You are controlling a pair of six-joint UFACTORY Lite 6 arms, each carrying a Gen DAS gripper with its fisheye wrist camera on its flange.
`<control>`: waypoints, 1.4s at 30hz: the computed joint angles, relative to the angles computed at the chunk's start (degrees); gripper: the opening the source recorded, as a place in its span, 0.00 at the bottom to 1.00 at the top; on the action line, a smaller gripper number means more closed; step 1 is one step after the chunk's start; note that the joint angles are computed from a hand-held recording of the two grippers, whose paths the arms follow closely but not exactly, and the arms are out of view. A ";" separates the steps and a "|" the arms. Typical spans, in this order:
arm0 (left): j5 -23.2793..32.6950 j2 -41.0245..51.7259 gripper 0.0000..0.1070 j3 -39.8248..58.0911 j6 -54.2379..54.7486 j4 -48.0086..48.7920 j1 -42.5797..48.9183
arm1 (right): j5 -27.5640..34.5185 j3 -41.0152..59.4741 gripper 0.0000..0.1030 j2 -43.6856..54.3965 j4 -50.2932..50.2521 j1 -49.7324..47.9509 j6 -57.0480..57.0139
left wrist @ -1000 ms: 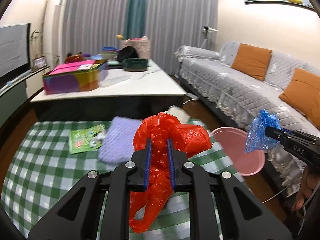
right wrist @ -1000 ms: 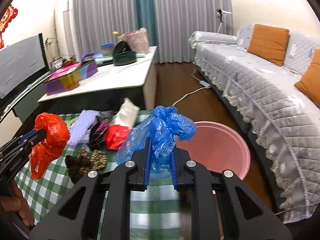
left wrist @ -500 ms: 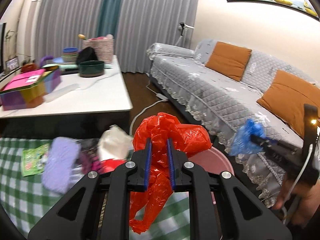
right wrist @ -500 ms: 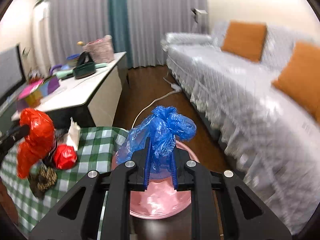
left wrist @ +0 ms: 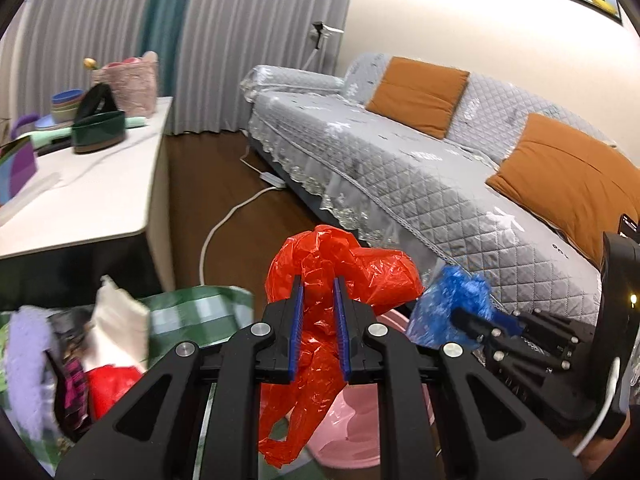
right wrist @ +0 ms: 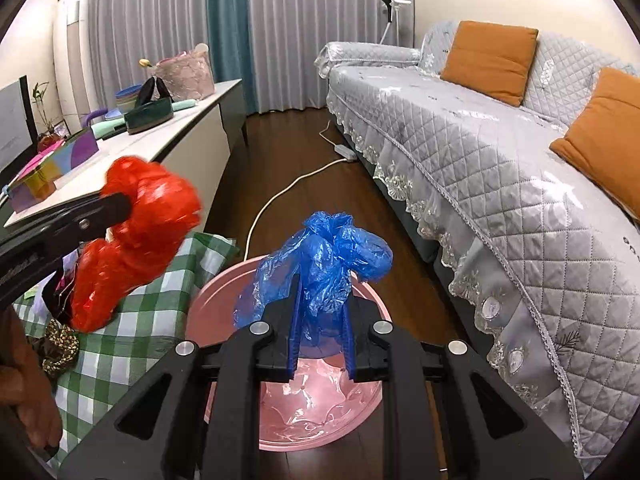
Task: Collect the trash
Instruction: 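Carry both bags over the pink basin and open both tools to drop them, then grasp the purple foam net with the left tool while the right tool grasps the red bag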
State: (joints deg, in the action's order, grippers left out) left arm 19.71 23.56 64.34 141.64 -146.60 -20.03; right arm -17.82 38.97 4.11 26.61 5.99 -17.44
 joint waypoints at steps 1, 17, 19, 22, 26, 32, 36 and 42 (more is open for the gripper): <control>0.00 1.15 0.14 1.25 -1.36 1.49 -0.03 | 0.03 0.27 0.17 0.44 -0.28 -0.20 0.24; 0.96 -1.16 0.39 -2.36 -6.86 8.46 3.58 | -2.00 2.26 0.57 1.77 7.48 1.69 -3.89; 1.35 -4.46 0.39 -5.47 -7.01 9.50 5.04 | -2.40 2.03 0.57 1.04 6.96 2.73 -2.80; 1.97 -10.12 0.39 -10.41 -7.77 11.64 7.68 | -2.90 1.95 0.57 -0.21 7.16 5.23 -1.92; 3.04 -19.37 0.39 -17.28 -12.56 19.41 13.53 | -3.86 2.50 0.57 -1.58 10.25 10.12 -3.29; 7.57 -32.52 0.34 -25.20 -24.06 39.50 28.84 | -4.55 4.85 0.57 -1.66 14.78 18.17 -4.41; 12.63 -35.37 0.30 -26.51 -27.46 49.04 40.89 | -4.48 8.16 0.57 2.00 14.59 22.52 -2.57; 15.64 -30.03 0.26 -27.92 -16.63 42.78 51.04 | -3.00 14.64 0.57 11.33 10.10 25.99 3.43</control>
